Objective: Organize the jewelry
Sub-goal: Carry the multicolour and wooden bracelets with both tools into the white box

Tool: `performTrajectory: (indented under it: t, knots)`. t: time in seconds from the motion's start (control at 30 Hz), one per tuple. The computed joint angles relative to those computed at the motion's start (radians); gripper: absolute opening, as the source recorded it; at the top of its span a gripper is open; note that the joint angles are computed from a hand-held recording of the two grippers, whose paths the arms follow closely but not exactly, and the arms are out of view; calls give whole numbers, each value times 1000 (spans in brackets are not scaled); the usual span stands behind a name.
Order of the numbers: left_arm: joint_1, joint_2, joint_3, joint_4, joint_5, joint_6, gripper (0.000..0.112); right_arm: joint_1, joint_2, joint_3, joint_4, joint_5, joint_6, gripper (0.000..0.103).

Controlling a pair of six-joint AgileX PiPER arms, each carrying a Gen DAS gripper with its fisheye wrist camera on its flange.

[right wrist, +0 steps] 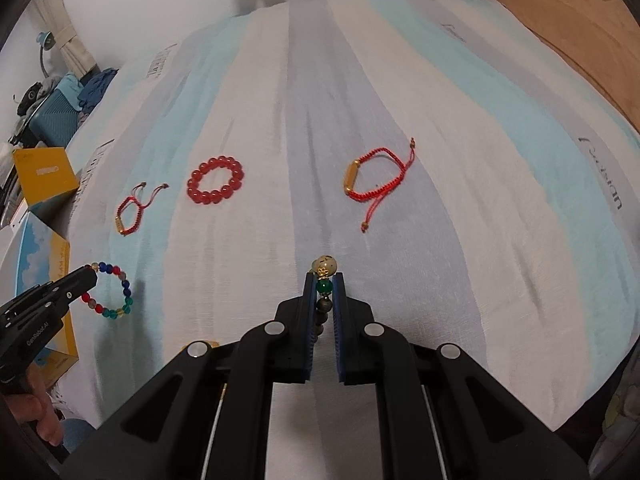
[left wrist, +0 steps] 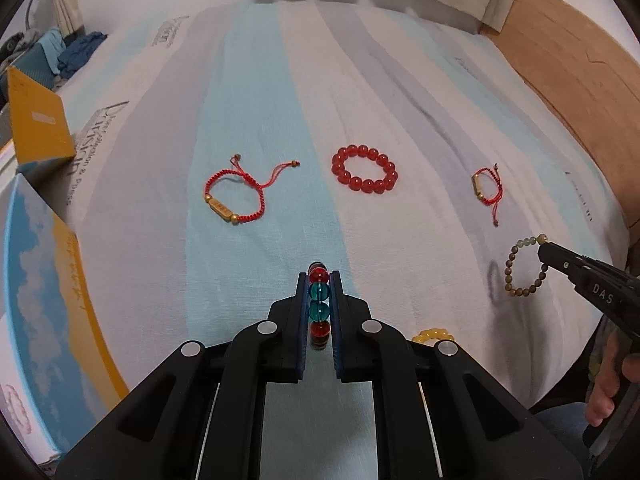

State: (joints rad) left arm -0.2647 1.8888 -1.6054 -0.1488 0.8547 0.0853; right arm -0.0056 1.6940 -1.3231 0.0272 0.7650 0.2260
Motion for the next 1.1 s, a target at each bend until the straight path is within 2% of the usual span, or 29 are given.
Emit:
performTrajectory:
  t: [1.1]
  knots:
    - [146, -164, 3, -29, 99, 89, 9, 289, 45, -290, -123, 168, 152, 7]
